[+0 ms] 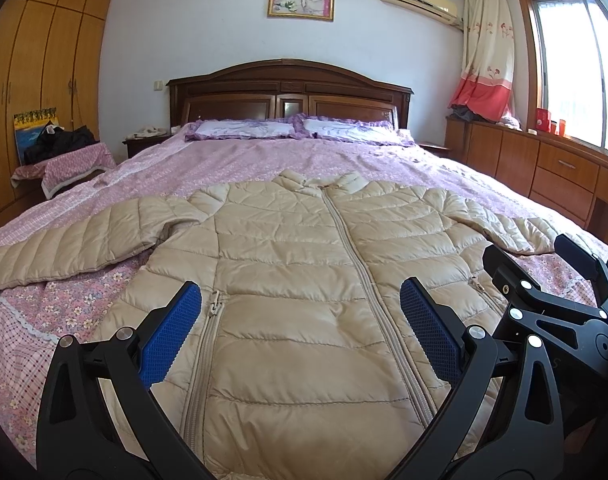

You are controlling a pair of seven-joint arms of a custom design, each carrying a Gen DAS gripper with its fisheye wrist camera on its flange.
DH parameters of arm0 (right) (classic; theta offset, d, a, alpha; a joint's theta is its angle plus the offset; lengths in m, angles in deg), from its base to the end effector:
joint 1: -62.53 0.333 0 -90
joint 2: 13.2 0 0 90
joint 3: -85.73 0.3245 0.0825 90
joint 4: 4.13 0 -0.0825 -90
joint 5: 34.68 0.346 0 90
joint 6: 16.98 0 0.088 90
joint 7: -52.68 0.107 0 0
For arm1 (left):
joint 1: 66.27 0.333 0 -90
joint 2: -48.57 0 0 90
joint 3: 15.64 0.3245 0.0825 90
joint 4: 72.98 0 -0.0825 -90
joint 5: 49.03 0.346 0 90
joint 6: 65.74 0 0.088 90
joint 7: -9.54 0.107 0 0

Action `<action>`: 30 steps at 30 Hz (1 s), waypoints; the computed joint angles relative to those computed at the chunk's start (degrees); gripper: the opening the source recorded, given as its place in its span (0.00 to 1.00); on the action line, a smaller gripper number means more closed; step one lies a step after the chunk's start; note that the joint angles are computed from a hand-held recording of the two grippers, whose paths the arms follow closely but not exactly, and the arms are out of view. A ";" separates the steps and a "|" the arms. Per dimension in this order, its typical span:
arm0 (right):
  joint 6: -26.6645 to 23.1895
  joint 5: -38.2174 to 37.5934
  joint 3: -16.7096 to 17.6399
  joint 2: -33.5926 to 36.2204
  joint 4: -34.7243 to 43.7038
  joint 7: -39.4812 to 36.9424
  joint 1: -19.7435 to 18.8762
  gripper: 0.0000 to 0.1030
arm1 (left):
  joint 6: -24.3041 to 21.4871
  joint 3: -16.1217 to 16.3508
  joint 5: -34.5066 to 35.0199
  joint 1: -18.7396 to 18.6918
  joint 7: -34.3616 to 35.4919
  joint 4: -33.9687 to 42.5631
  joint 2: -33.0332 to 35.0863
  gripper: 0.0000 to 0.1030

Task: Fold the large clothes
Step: 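Grasp the jacket sleeve cuff with the left tool and lift it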

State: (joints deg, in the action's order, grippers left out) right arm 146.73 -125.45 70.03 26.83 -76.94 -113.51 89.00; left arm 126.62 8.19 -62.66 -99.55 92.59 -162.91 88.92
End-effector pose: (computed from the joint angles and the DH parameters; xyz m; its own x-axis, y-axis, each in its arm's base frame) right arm 0.6976 0.2516 0.4228 -0.0938 -0.9940 0.0554 -0.3024 -0.0246 -0.9529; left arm 0.6976 -0.1814 0.4265 -0.0615 -0.9974 0.0363 -0.4073 -0.0081 -0.9133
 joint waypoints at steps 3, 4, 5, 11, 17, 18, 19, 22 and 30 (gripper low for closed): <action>-0.03 0.00 -0.08 -0.04 -0.06 0.02 0.08 0.95 | 0.01 0.14 -0.09 -0.12 0.05 -0.01 0.01 0.96; -0.01 0.07 -0.05 0.01 -0.01 -0.03 0.03 0.95 | 0.00 0.07 -0.07 -0.05 0.08 0.00 -0.01 0.96; 0.06 0.18 0.00 0.03 0.02 -0.14 -0.03 0.95 | -0.10 0.00 -0.05 0.01 0.10 0.05 -0.02 0.96; 1.53 2.93 0.66 0.56 0.70 -3.61 -0.97 0.95 | -8.12 -6.21 3.00 6.74 -1.76 2.85 -2.53 0.96; 2.95 12.98 1.18 2.42 2.15 -13.17 -2.06 0.95 | -22.30 -18.57 -2.13 22.71 -4.27 9.69 -4.22 0.96; 2.65 15.29 1.73 2.94 2.66 -16.12 -2.27 0.95 | -24.31 -20.07 -2.92 25.51 -4.66 11.37 -3.65 0.96; 2.15 18.18 2.82 3.73 3.55 -20.26 -2.79 0.95 | -26.01 -19.62 -2.47 26.81 -6.05 12.90 -2.83 0.96; -0.45 28.15 8.39 6.74 7.22 -36.48 -5.35 0.95 | -26.92 -21.19 -2.87 31.93 -8.25 15.37 -0.72 0.96; -4.59 40.37 9.98 10.24 11.66 -51.74 -5.16 0.95 | -30.12 -25.00 -3.71 41.56 -17.38 18.74 4.19 0.96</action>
State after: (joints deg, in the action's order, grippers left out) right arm 142.14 -85.08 80.01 37.08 -65.28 -165.25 83.85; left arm 96.49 -16.81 -66.38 -57.99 75.21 -144.17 93.11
